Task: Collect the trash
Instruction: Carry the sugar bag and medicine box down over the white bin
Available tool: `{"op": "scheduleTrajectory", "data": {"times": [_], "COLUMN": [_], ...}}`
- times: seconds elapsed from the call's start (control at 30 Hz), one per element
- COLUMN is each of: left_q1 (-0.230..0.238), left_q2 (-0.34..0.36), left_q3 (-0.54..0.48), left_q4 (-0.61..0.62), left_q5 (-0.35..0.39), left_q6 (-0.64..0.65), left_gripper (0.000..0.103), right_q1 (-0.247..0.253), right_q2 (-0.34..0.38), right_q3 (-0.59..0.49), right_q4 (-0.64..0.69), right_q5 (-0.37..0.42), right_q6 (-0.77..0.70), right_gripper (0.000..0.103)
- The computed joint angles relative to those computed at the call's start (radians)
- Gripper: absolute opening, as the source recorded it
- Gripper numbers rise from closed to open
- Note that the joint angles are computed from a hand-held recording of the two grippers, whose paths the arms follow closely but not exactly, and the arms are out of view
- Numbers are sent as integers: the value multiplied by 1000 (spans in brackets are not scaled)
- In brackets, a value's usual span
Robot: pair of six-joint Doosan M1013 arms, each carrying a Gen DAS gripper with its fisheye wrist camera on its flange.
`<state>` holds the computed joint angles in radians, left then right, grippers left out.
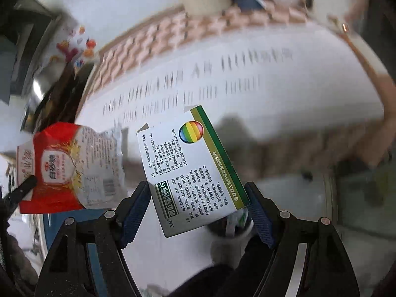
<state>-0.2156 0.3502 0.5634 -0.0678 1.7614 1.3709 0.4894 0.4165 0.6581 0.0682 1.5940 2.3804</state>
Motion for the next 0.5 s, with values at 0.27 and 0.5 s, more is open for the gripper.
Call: {"op": "scheduleTrajectory", "data": {"times": [0.27,0.5], "left_q1": [-43,-85], "left_q2": [-147,-142], "left_q3": [397,779], "left_q4": [2,-19], "left_q5": [-61,-297], "left_q6": [-64,-118], "left_gripper": [0,0], "right_q1": [68,57], "right_q2": [-135,-171], "right_q3": [343,664], "right_q4": [97,135], "right_q5": [-44,-208], "right_q6": [17,-6], "right_gripper": [78,78]}}
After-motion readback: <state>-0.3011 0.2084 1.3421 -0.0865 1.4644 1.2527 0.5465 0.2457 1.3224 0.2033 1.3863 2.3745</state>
